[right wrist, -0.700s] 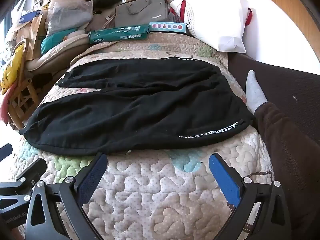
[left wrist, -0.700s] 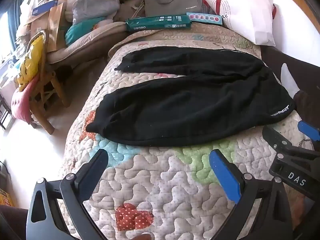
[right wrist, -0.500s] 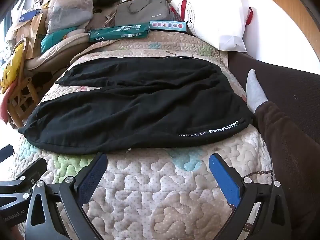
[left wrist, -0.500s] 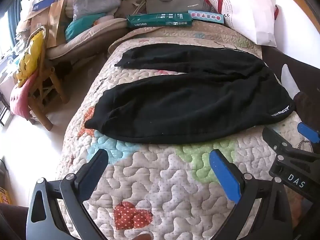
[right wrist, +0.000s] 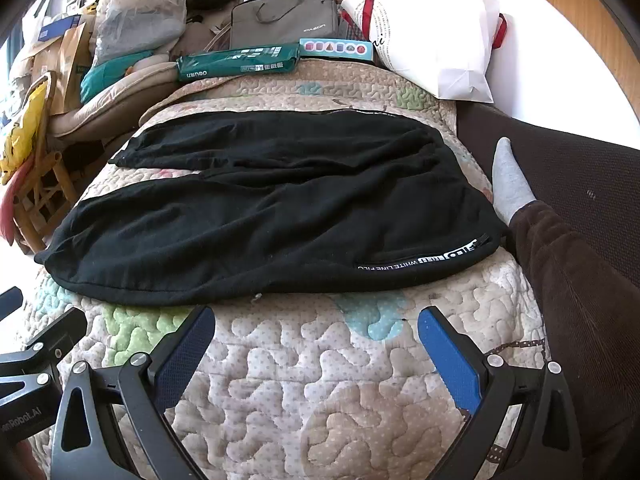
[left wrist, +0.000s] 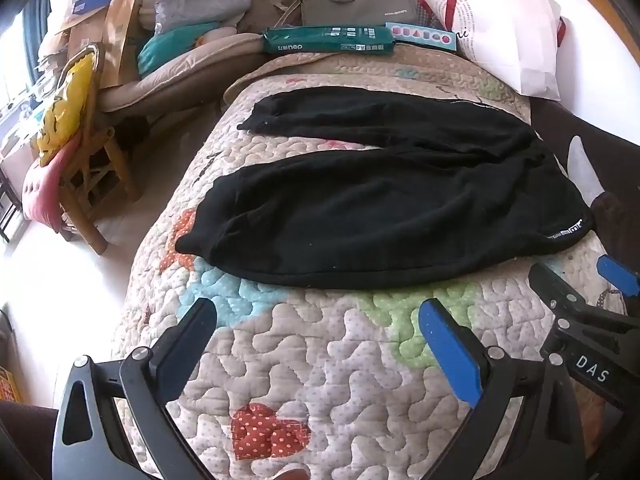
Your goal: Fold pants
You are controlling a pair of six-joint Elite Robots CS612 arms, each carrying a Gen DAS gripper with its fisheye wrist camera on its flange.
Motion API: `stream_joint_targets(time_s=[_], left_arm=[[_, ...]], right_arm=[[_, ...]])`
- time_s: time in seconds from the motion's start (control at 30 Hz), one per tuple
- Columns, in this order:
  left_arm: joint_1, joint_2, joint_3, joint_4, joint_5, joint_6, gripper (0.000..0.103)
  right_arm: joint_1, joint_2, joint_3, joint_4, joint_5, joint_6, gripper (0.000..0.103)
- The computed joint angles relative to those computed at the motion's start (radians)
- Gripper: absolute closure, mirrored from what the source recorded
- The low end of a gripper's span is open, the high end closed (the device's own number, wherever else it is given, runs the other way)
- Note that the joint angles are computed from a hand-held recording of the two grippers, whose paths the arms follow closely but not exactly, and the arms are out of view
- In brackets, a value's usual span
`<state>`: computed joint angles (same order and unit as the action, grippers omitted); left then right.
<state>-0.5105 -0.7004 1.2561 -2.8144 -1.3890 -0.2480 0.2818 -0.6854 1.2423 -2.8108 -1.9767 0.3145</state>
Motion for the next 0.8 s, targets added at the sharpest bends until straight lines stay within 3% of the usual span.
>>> stream_joint_targets(time_s=[0.8], left_arm=[[-0.007,0.013,-0.01,0.06,0.018,-0.023,0.002]], right_arm=[[-0.001,0.0,-0.003,0.022,-0.004,0.003,0.0]])
